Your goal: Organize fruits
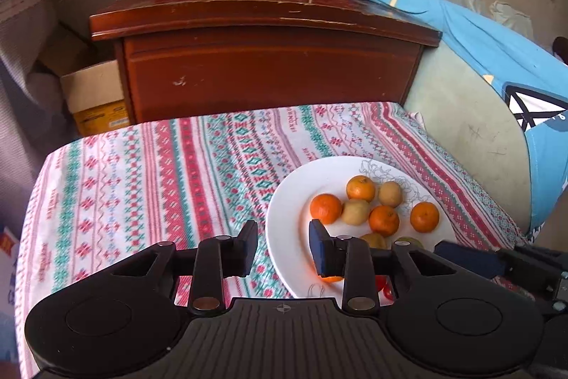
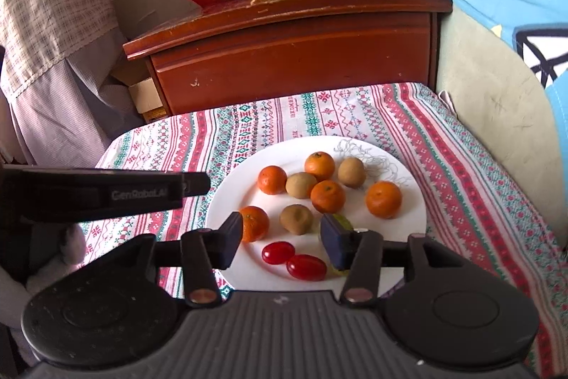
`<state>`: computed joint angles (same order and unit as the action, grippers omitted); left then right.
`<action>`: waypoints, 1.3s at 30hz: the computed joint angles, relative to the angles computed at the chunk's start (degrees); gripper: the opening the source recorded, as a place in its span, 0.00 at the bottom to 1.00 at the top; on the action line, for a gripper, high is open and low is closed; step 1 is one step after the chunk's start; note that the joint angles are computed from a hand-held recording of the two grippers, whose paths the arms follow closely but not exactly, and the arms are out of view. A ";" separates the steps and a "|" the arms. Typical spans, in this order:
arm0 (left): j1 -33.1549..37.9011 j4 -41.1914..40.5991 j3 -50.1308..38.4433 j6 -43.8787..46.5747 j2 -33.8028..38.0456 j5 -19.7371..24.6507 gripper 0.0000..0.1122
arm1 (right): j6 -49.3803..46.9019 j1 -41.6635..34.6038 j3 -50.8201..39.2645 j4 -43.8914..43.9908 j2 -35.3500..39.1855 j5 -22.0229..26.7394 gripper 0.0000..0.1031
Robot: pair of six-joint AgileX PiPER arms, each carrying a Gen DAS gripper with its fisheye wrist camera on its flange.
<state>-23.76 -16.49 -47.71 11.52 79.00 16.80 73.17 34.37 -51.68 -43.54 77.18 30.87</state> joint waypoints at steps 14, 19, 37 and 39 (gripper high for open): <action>1.04 10.10 -3.04 -10.92 -3.87 9.82 0.63 | -7.95 0.90 -8.44 11.23 -1.26 14.19 0.84; -1.30 15.26 -4.40 -16.96 -2.49 12.39 0.75 | -6.64 -0.32 -10.14 11.55 0.19 18.62 0.96; -7.46 30.80 -8.14 -34.59 2.82 20.73 0.83 | -12.73 -2.21 -14.24 13.41 6.08 25.28 0.97; -7.46 31.01 -8.60 -34.99 3.43 21.54 0.83 | -12.79 -2.25 -14.51 13.64 6.72 25.76 0.97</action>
<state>-31.22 14.52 -56.31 -23.47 82.43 38.33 60.38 32.12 -66.19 -29.90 83.90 56.63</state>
